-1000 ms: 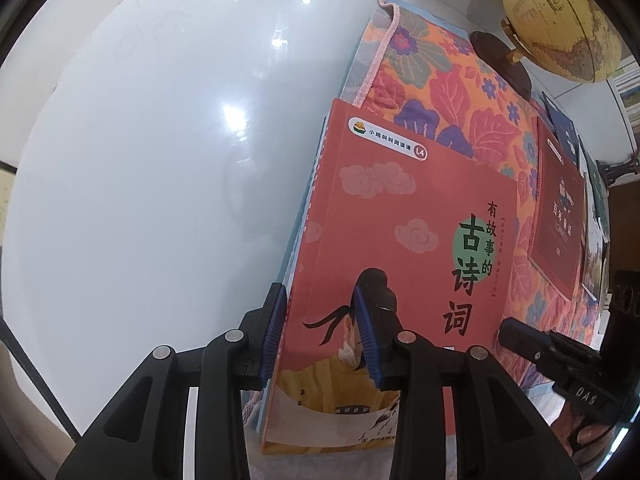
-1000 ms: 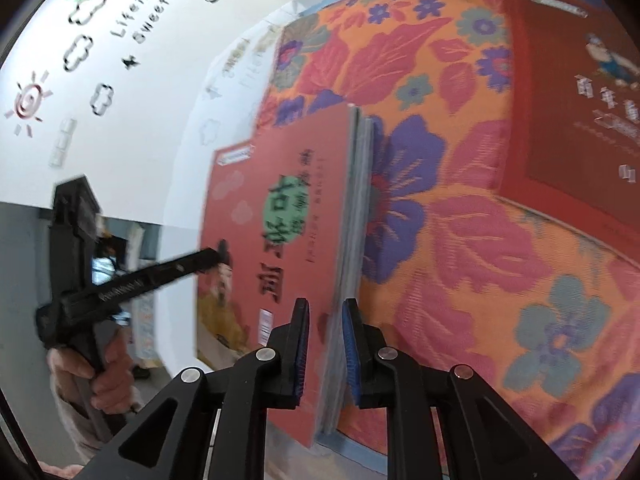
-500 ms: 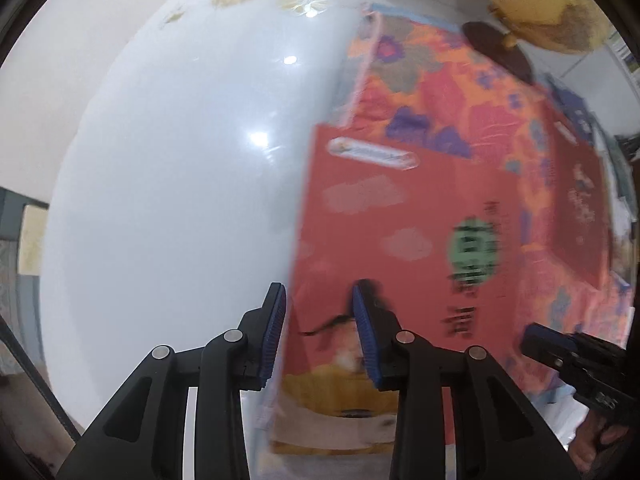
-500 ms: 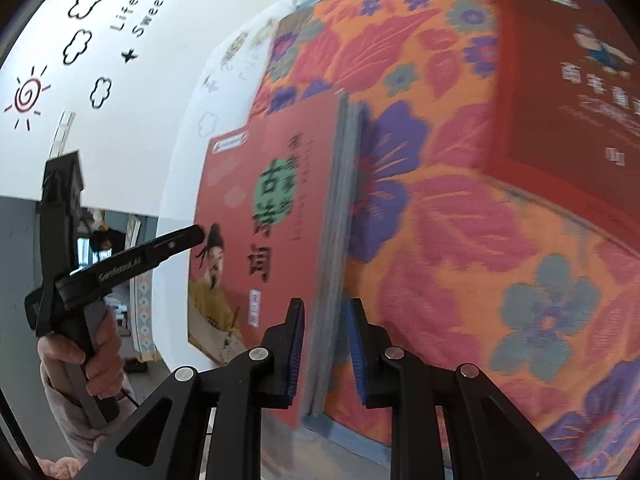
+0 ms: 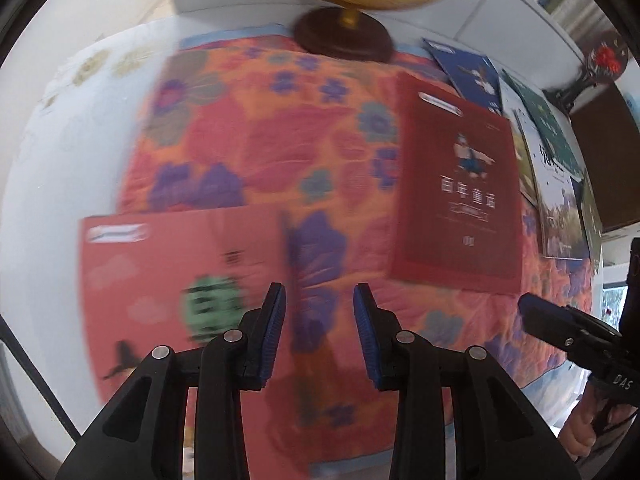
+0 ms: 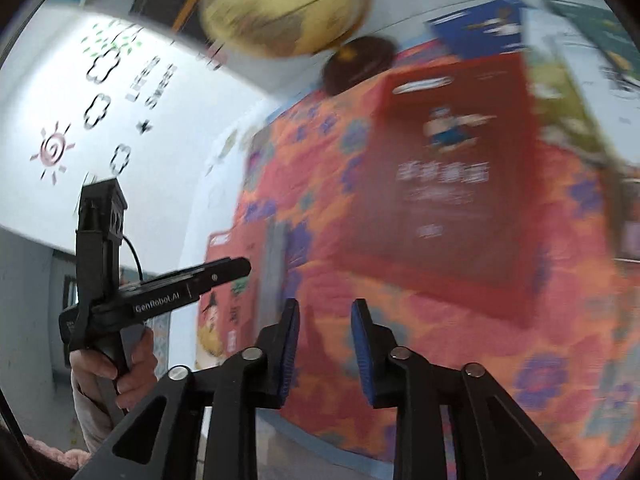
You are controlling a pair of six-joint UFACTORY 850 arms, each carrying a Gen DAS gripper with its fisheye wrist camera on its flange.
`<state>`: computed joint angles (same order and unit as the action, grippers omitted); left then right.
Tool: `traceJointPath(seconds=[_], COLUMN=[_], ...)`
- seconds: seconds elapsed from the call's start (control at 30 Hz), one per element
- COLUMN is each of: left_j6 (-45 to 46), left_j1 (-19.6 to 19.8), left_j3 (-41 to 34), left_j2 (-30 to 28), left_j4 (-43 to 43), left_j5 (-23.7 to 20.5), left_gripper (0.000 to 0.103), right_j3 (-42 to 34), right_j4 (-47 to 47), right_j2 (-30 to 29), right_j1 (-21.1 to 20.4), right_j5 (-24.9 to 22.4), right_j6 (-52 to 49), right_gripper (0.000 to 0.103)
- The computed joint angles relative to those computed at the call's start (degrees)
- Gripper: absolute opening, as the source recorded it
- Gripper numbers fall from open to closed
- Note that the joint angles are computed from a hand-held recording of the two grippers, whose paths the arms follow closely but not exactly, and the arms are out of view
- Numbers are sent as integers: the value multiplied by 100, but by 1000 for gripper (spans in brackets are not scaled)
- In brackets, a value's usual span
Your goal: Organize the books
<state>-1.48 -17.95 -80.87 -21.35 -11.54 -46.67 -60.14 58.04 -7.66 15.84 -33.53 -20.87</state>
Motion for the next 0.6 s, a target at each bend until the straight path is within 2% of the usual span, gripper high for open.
traceJointPath(seconds=[0.07,0.27,0.4,0.6], left_j6=[-67,-227,-475,-623], left_j1=[-132,-373,-501,-475], left_j3=[-185,-634,-987,-1402], left_j2=[-197,-653,-945,-1319], left_j4=[-76,-218,41,-20], left_j5=[-16,-55,-70,-231], left_gripper=[35,35,35,35], right_j3=[163,278,175,-209], right_j4=[-44,35,166,135], right_j2=[101,127,-62,-559], right_j1=[-226,-705,-933,-1032], right_j5=[69,-19,-219,-535], right_j6=[51,-119,-466,-870], right_gripper=[45,45,45,45])
